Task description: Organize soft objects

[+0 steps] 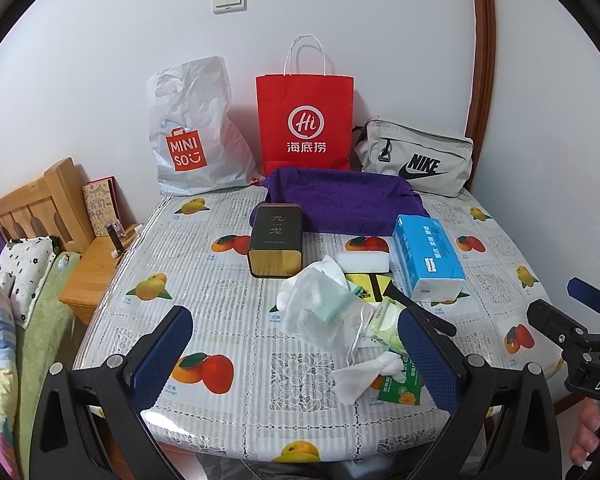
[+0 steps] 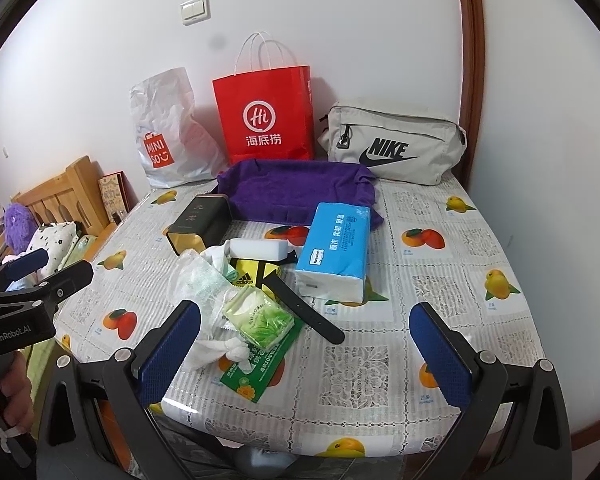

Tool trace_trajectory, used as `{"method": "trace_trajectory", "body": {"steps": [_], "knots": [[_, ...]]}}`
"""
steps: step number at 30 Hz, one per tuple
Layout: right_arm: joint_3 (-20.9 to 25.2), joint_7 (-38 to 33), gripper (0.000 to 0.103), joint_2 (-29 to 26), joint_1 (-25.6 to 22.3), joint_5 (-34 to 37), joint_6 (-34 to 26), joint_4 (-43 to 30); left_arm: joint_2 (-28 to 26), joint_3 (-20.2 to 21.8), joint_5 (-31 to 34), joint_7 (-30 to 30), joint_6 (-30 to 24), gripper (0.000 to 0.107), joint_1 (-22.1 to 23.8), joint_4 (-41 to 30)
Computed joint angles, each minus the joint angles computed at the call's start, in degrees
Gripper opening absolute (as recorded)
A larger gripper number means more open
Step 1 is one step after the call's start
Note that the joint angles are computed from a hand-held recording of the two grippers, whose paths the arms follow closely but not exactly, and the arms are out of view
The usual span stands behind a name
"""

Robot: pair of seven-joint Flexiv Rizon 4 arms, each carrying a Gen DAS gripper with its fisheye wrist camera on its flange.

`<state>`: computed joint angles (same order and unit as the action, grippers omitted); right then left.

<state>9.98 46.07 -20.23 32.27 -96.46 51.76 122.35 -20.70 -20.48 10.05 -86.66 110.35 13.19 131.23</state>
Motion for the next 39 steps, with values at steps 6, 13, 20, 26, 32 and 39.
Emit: {"method": "trace_trajectory", "body": {"steps": [6,13,20,26,32,39], "knots": [[0.04,-0.01,0.103,0.02,0.08,-0.2,-0.12,-0.08,0.06,0.68,-0.22,-0.04,0.15,0.103,-0.58,-0.04],[0.08,-0.56,0.103,0.01,0.36,0.01,-0.59,-0.22,0.48,1.61,-0.93,0.1,-0.22,0.103,-1.8,-0.08],[0.11,-0.43,0.103,0.03,0.56,0.22,-0.87,-0.25,0.47,1.46,-0.98,0.12,-0.2,0.103,-1.67,-0.05],[0.17,-0.23,0.103,0.18,0.65,0.24,-1.07,-0.19,0.52,0.81,-0.77,0.1,-0.39,0.103,-1.0,-0.09],[0.11,0.22,0.103,0.31,0.56,-0.31,-0.95,-0.15,0.51,0.84,-0.84,0.17,-0.35,0.103,-1.05,-0.05],[0.17,0.41,0.103,0.24,0.41,-0.63,-0.9,-0.22,0.45,0.68,-0.83,0.19,-0.41,0.103,-0.89,-0.2]]}}
